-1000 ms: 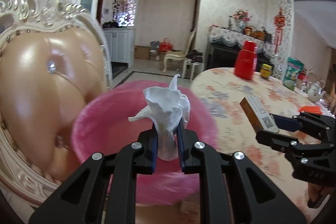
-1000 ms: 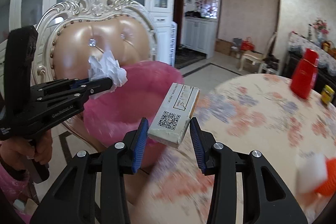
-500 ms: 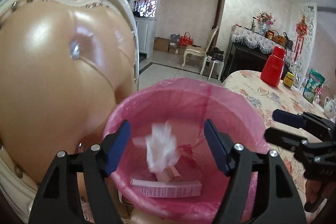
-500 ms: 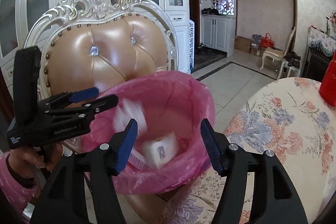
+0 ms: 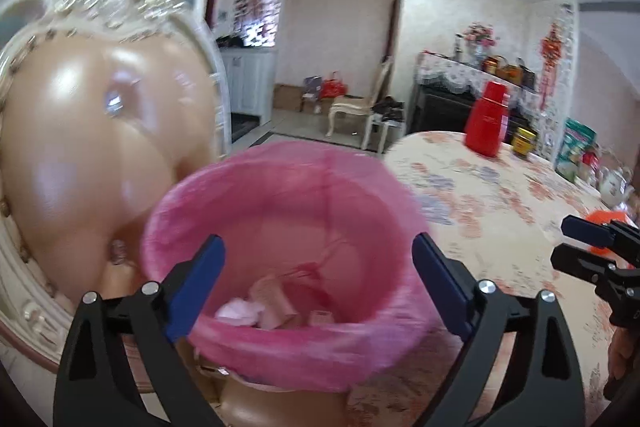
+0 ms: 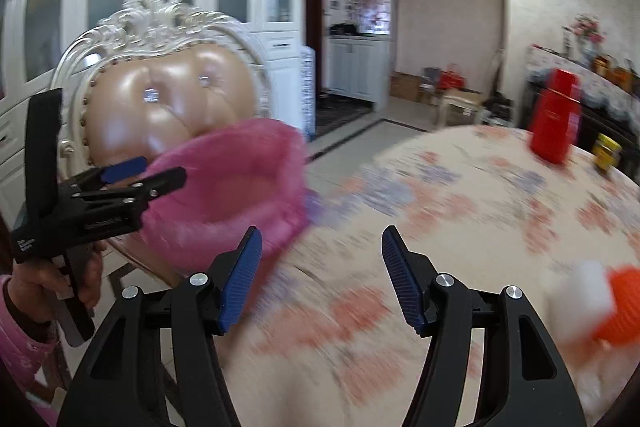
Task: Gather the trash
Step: 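Move both open grippers back over the table trash, then grasp the orange foam net with the right gripper while the left grasps a white tissue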
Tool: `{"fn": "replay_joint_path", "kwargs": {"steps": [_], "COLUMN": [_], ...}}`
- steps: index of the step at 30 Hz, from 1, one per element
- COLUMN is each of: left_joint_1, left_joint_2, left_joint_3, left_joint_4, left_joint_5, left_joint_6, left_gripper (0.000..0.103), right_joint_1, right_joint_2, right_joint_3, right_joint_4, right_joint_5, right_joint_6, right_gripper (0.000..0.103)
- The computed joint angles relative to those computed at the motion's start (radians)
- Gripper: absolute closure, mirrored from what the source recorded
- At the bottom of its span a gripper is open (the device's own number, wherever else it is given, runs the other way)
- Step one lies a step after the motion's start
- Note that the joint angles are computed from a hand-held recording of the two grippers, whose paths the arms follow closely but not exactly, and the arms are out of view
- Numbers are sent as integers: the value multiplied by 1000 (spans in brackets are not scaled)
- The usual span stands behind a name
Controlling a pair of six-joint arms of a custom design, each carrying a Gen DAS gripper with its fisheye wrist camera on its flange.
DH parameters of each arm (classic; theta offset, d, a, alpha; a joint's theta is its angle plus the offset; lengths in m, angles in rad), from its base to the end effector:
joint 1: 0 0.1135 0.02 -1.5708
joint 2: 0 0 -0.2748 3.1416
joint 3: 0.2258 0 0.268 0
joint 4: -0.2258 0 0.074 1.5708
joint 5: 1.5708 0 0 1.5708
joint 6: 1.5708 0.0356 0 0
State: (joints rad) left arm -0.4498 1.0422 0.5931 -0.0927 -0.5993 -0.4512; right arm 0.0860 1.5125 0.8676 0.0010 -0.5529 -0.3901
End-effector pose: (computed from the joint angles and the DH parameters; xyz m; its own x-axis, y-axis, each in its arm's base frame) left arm 0.2171 -0.0825 0.2381 -0.3847 -0.2141 -0.8979 -0.2710 0.9560 -0.1118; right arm 0.3294 0.0472 0.2162 -0.3662 -0.3564 -0.8596 -0.6820 0.7312 -0.0126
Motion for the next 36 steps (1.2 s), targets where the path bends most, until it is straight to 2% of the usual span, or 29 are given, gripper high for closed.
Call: {"fn": "replay_joint_path", "kwargs": {"steps": [8,15,17,20,25,29,36], "left_joint_1": [-208,-341,-364,-375,-425,-450,-474], "left_joint_2": [254,438,483,562,714,870,1061], "left_joint_3": [141,263,303,393,589,809,1085], "left_joint_4": [87,169,178,152,82,-40,-144], "left_joint_5": [14,17,35,122,158,186,216], "left_joint_6": [-36,4,-20,-30,11,43,83], "left_gripper": [11,11,11,11,11,11,11], "right_joint_1": [-316,-564,-632,-723,-812,-859,-864], "right_joint_2": [-43,28,67,134,236,321,422], "right_joint_3": [-56,-23,9,74,200,305,455], "right_joint_4": [-25,-35,-41,-51,-89,-114,-147], "right_joint_5": [-54,-107,-110,-112,-88,-82,-97], "right_joint_6": [-13,-35,-40,-39,-41,-19,-28], "right_gripper": [40,40,40,40,40,40,40]}}
